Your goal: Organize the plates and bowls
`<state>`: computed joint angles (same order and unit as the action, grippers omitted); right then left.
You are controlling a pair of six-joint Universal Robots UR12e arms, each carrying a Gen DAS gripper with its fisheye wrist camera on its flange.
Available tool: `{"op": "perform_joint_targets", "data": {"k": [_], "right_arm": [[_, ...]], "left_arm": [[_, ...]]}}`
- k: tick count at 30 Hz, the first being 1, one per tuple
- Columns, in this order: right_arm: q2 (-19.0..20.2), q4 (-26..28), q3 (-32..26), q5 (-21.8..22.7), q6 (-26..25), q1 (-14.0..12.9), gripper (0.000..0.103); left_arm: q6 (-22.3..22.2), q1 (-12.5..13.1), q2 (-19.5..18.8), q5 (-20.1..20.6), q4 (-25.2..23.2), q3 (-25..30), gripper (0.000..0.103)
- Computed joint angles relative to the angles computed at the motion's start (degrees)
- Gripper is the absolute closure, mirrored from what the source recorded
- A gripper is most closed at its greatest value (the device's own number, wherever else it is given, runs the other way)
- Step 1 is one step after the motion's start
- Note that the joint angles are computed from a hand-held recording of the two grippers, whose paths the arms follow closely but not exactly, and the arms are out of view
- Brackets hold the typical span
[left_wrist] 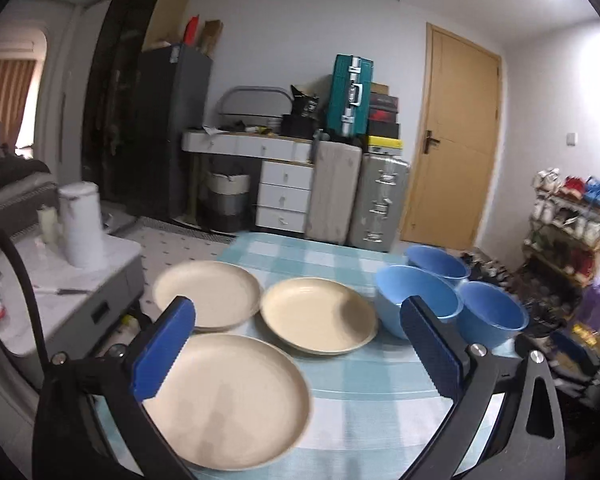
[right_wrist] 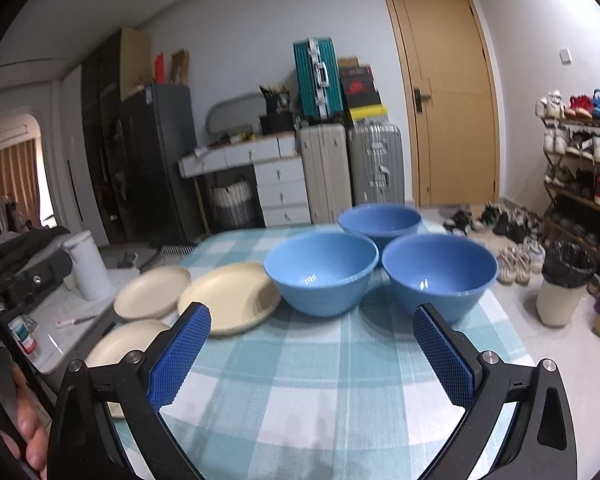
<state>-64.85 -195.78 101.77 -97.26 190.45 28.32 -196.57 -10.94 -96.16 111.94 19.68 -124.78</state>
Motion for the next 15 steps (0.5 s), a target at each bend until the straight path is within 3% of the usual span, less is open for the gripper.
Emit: {"op": "perform_joint_targets", "data": {"k": [3,7,11,15], "right_arm": [[0.1,0.1,-0.1,0.3,1.2,0.1,0.000],[0.3,-0.5,-0.2,0.6,1.0,0.3,0.000],[0.3,-5.4,0.6,1.2,0.8,0.5,0.000],[0.0,-9.6,0.8,4.1,1.3,0.8,0.000]], "left_arm": [[0.2,0.5,0.5,0.6,-2.1,-0.1,0.000],[-1.3,0.1,1.1,6.1,-3.4,-0.1,0.000],[-4.2,1.8,3.1,3.1,-6.6,-0.3,0.000],[-4.2,4.0,4.8,1.6,-11.6,0.3,0.000]]}}
